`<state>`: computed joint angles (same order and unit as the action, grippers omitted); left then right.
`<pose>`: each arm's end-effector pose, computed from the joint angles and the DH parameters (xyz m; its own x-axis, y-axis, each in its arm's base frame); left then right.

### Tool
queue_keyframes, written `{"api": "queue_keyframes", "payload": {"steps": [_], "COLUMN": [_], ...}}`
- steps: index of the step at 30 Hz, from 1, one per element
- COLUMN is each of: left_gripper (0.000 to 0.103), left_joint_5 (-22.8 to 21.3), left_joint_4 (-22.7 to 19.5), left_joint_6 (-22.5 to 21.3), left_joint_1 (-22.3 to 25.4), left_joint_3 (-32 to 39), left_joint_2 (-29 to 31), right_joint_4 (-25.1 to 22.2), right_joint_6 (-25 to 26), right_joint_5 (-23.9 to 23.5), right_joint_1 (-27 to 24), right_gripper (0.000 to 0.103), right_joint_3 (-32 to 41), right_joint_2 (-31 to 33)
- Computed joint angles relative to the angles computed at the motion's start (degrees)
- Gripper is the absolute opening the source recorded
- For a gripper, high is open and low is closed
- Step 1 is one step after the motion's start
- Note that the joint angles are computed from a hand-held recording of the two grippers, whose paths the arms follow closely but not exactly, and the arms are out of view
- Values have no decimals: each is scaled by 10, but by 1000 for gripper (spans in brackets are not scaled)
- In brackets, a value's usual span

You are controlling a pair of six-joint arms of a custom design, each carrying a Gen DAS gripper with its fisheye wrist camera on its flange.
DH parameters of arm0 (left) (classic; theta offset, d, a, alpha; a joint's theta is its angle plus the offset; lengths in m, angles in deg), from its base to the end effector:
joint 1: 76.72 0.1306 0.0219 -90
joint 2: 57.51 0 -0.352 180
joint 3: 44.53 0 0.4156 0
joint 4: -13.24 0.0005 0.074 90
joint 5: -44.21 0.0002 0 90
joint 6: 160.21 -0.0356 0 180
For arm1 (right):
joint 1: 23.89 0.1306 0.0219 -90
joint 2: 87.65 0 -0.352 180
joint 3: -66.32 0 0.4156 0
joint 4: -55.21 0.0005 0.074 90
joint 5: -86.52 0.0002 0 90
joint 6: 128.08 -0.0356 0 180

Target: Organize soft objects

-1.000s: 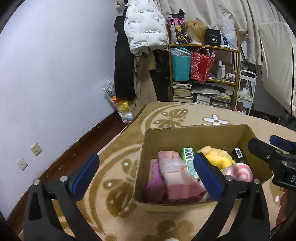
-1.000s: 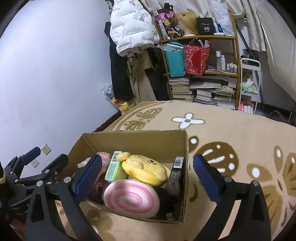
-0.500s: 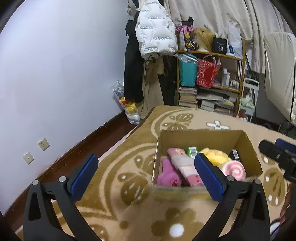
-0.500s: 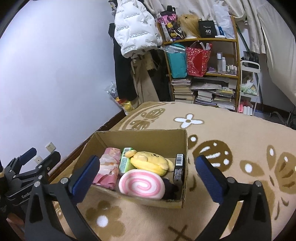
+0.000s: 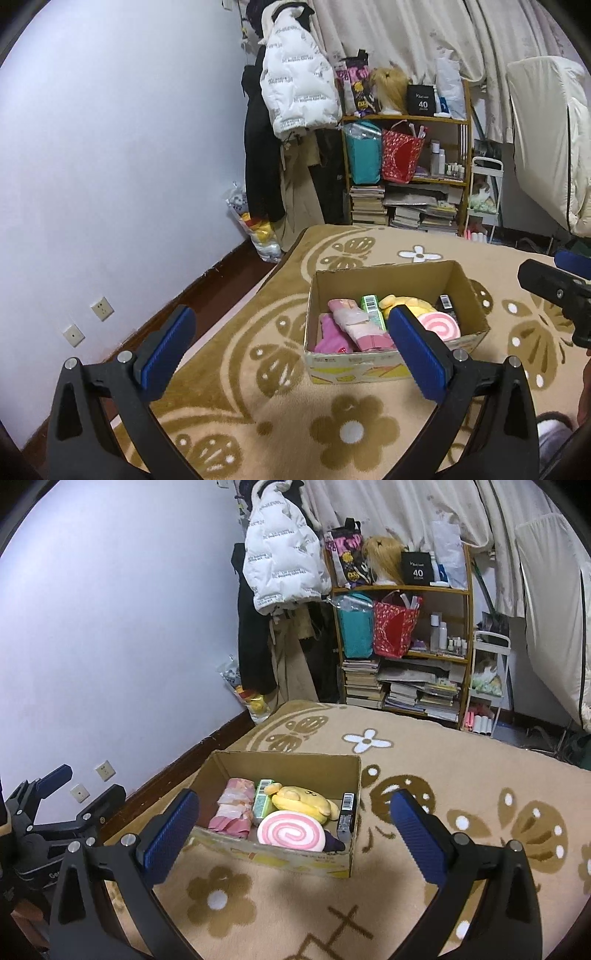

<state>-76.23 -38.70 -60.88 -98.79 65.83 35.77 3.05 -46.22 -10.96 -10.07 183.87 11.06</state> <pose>0.4932 -0.1810 0.5441 -0.5127 0.0571 -0.8566 -0.1464 0.9774 0.1527 0.5426 0.1377 0.5525 -0.5765 0.0028 -0.8171 -0.2635 0.9459 0.1891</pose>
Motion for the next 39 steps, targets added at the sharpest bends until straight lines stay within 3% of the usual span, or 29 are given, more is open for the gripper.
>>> {"api": "queue_keyframes", "payload": {"steps": [7,16,24,30,39], "left_gripper": [103,103,103,103,103], "left_joint_5": [-6,-49,-72,-62,-69], "left_joint_4": [-8,-10,7,15,24], "left_joint_6": [15,18,32,42,35], "left_joint_1": [-14,-42,-61,-63,-69], "left_joint_3": [-10,-22,-84,-123,-152], "left_joint_2": [-31,-62,-105,-126,-131], "right_joint_4": [5,8,19,47,53], "right_joint_6": [6,10,9,8,11], "right_joint_5": [0,-13,-16,-3,3], "right_joint_1": [-2,-3,2,11,12], "right_gripper": [103,103,103,103,103], "right_joint_3": [-27,-71,-116,-166,-202], "right_joint_2": [-40,-93,-126,-152,-163]}}
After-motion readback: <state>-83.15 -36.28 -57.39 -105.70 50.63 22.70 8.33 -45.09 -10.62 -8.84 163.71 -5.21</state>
